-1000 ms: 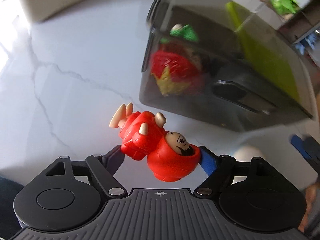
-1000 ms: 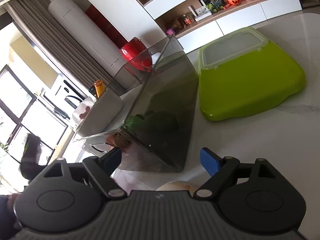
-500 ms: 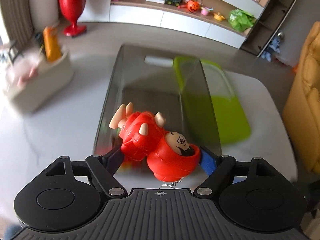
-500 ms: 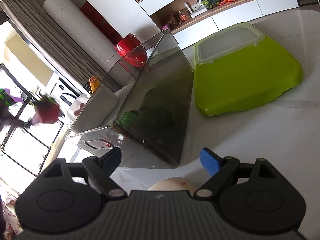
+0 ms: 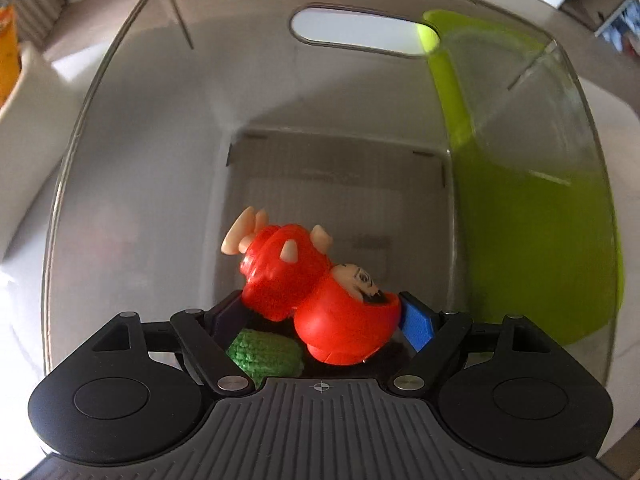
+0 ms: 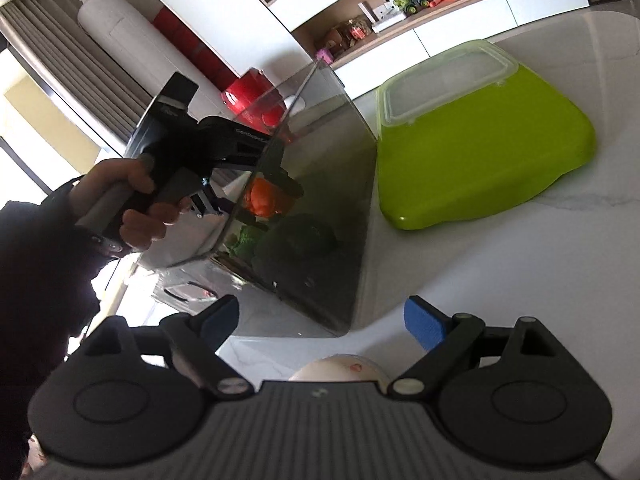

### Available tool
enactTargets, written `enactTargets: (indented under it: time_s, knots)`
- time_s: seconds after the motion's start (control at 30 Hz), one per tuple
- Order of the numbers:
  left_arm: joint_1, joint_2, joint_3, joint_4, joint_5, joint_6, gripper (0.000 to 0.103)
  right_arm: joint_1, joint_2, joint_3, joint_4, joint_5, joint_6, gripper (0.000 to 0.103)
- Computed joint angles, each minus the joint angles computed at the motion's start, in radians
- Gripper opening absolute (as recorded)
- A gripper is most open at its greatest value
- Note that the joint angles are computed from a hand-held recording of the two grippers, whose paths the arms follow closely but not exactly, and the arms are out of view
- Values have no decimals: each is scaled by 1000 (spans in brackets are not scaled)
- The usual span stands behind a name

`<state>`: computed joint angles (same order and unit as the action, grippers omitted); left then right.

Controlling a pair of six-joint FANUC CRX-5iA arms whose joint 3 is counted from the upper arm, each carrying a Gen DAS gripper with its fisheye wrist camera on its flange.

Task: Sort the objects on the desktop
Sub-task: 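Close the right gripper on the white round puff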

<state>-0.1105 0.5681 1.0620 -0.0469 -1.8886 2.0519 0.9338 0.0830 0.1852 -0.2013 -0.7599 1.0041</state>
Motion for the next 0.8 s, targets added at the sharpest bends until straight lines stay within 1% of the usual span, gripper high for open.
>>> enactTargets:
  time_s: [0.07,0.1,0.17,0.27,0.3,0.37,0.4,0.5,0.6,0.67,0.77,0.8]
  knots:
    - [13,-4,-10,29,16,-10,87,7,9,7,23,-17,-8,91]
    - [20,-5,-9,50,22,-10,90,10,13,9,31,-24,-10,91]
    - [29,-33,-36,70,53,-17,90,13,21,16,42,-38,-14,91]
    - [14,-106,-65,56,94,-41,94,16,32,24,53,-62,-22,92]
    - [-3,-157,-106,35,129,-58,94,16,38,30,58,-75,-27,92]
    - [-34,-263,-200,15,195,-88,96,13,55,59,46,-123,-18,93]
    - [-40,-321,-265,34,229,-105,97,10,65,80,31,-152,-5,93]
    - [-41,-481,-460,129,320,-154,99,14,84,129,13,-230,19,93]
    - [-36,-630,-671,235,400,-195,100,34,79,137,33,-281,-3,93]
    - [-38,-694,-794,295,441,-212,100,47,65,122,59,-297,-49,93]
    - [-36,-737,-939,374,482,-211,100,42,53,121,44,-333,-77,92]
    - [-25,-745,-992,406,504,-204,100,33,59,133,20,-354,-78,91]
